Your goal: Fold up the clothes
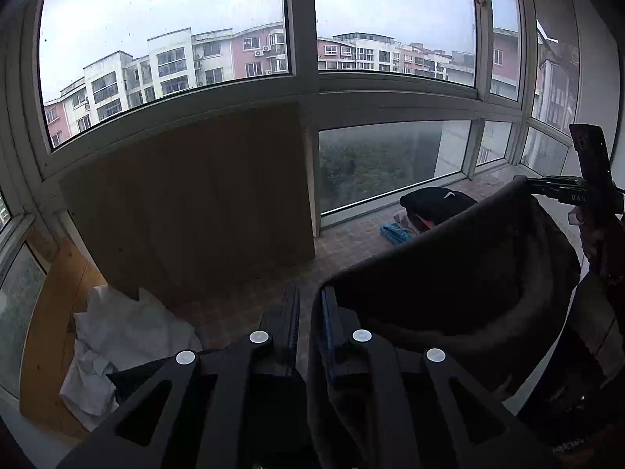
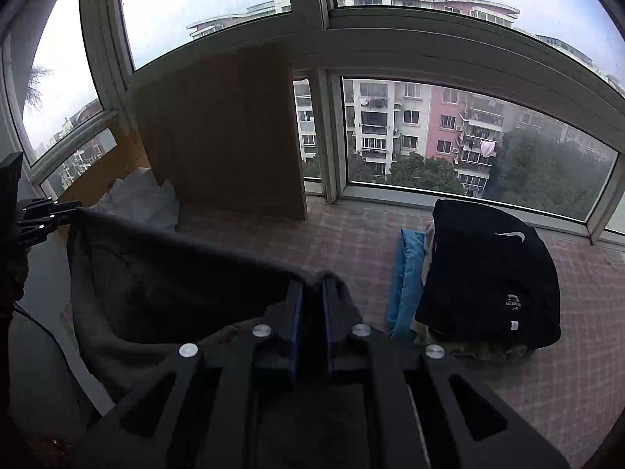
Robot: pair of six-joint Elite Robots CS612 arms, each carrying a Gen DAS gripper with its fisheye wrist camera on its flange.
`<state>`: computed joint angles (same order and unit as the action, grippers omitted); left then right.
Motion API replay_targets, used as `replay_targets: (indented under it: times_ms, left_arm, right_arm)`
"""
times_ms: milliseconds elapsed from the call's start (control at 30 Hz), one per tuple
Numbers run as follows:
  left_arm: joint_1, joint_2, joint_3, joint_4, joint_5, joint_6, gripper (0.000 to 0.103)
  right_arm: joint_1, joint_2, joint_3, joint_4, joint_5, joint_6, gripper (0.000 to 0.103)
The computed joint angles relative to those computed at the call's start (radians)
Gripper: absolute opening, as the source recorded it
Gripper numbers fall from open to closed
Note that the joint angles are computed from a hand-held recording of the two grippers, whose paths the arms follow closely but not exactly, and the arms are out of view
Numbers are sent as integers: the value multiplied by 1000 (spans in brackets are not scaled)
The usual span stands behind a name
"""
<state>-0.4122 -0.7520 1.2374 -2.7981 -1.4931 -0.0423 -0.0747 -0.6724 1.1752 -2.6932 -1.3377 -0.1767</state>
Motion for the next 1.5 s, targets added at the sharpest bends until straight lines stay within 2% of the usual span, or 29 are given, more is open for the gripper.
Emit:
replay_targets:
  times_ms: [33, 67, 100, 133, 167, 233, 267, 300, 333, 367, 467, 533, 567, 667, 767, 800, 867, 900, 933, 967, 1000, 1100, 1167, 1233, 1267, 1333, 1367, 1433, 1500]
  left_arm:
    - [4, 56, -55, 85, 11, -19, 20]
    - [11, 84, -72, 127, -8, -49, 19]
    - [19, 104, -75, 149, -37, -80, 19]
    - [23, 111, -56, 145, -50, -92, 19]
    - [24, 106, -27, 141, -66, -96, 19]
    - [25, 93, 29, 139, -104, -97, 21]
    - [23, 88, 46, 141, -114, -97, 22]
    - [22, 84, 58, 146, -122, -94, 25]
    - [19, 82, 65, 159, -134, -84, 29]
    - [15, 84, 56, 175, -140, -69, 30]
    - [2, 97, 18, 209, -156, -28, 43]
    - [-4, 122, -30, 216, -177, -13, 59]
    - [-8, 139, -61, 239, -175, -2, 60]
    - [-22, 199, -164, 333, -146, 20, 61]
    - [-32, 259, -254, 446, -56, 6, 61]
    - [-34, 274, -273, 482, -27, 10, 57]
    - [-34, 289, -284, 533, -2, 22, 35]
    - [-33, 291, -281, 550, -4, 25, 17]
    - [-28, 284, -265, 538, -21, 15, 13]
    - [-23, 274, -244, 518, -42, 0, 10]
    - [-17, 265, -224, 498, -63, -14, 7]
    - [8, 217, -149, 396, -159, -80, 6]
    - [20, 183, -106, 325, -177, -108, 6]
    - [34, 157, -81, 271, -197, -128, 6]
    - [40, 155, -85, 261, -199, -138, 6]
    - [38, 158, -107, 308, -130, -111, 8]
    - [39, 169, -125, 334, -112, -96, 12]
    - [42, 194, -165, 392, -91, -83, 30]
    - [40, 197, -168, 398, -71, -84, 32]
  right_arm:
    - [-1, 41, -48, 95, -53, 35, 8]
    - [-8, 60, -63, 157, -65, 77, 8]
    - [-20, 63, -49, 179, -34, 99, 8]
    - [-37, 57, -20, 173, 33, 89, 9]
    - [-43, 52, 2, 168, 58, 66, 13]
    - [-36, 38, 38, 170, 65, 3, 20]
    - [-29, 34, 48, 176, 66, -34, 34]
    - [-20, 35, 46, 188, 72, -73, 47]
    - [-11, 39, 39, 203, 78, -112, 50]
    - [0, 47, 23, 224, 85, -153, 50]
    - [34, 85, -47, 276, 86, -255, 50]
    - [59, 127, -119, 308, 60, -288, 51]
    - [70, 151, -162, 337, 44, -289, 51]
    - [96, 222, -285, 427, 19, -296, 51]
    - [116, 266, -348, 473, -45, -331, 51]
    - [123, 276, -359, 482, -75, -347, 51]
    - [126, 282, -360, 512, -93, -379, 50]
    - [121, 276, -348, 524, -75, -388, 31]
    - [115, 267, -333, 536, -48, -392, 15]
    - [108, 256, -318, 545, -21, -388, 5]
    - [101, 244, -299, 546, 4, -383, 5]
    - [82, 190, -222, 478, 62, -375, 5]
    - [69, 157, -179, 401, 103, -361, 5]
    - [61, 146, -179, 355, 121, -320, 5]
    - [64, 147, -186, 332, 92, -312, 5]
    - [78, 160, -199, 269, -11, -319, 5]
    - [84, 173, -220, 281, -45, -323, 5]
    - [83, 208, -296, 420, -27, -311, 5]
    - [87, 233, -345, 493, -21, -300, 9]
